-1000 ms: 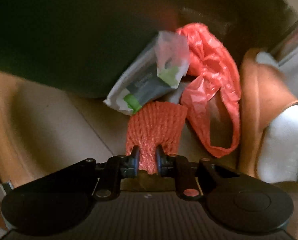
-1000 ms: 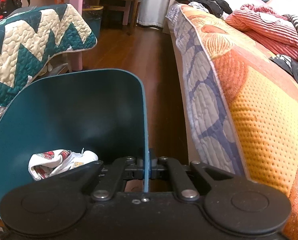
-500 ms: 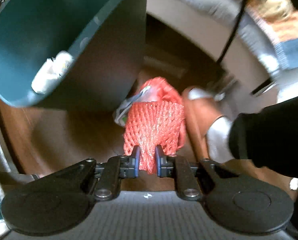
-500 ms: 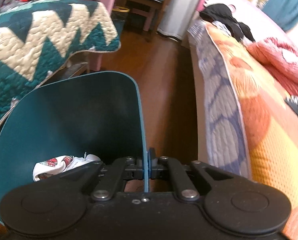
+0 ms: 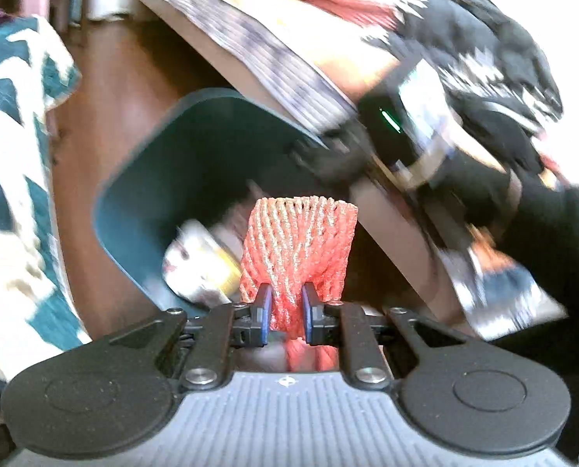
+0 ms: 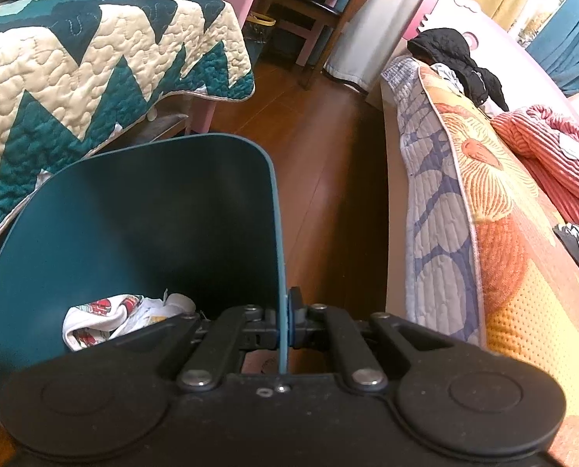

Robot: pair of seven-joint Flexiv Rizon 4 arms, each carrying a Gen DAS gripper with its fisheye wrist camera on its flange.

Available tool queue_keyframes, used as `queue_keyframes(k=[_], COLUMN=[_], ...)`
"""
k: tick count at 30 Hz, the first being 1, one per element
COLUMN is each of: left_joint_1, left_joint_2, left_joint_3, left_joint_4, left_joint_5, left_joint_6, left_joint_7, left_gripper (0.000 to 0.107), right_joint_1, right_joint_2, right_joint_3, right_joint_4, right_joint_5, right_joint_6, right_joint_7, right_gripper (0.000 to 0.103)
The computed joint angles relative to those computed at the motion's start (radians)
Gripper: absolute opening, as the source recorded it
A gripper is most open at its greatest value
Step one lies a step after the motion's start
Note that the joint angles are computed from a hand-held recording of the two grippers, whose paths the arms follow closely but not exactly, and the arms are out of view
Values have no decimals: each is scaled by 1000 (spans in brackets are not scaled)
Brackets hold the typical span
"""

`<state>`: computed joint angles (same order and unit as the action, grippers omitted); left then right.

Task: Collect trash
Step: 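Carry the foam net with the left gripper and release it into the wastebasket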

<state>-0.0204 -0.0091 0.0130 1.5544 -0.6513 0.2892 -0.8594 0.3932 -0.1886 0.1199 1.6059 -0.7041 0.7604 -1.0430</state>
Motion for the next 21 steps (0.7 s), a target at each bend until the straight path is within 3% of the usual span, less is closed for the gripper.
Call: queue_keyframes(k=[8,21], left_joint_1=[-47,-93], left_joint_2=[-107,-219], left_joint_3=[-55,-85], left_joint_4=[-31,-70], left_joint_5=[58,217], left_joint_6=[243,322], left_joint_7=[-106,-290], left_gripper=[15,16], right_joint_1=[4,1], right_joint_2=[2,8], right_joint_3=[5,5], right_joint_4=[3,12], right_joint_5=[2,3], right_joint_6=[13,31], right_joint_7=[-15,-19], right_gripper=[5,5])
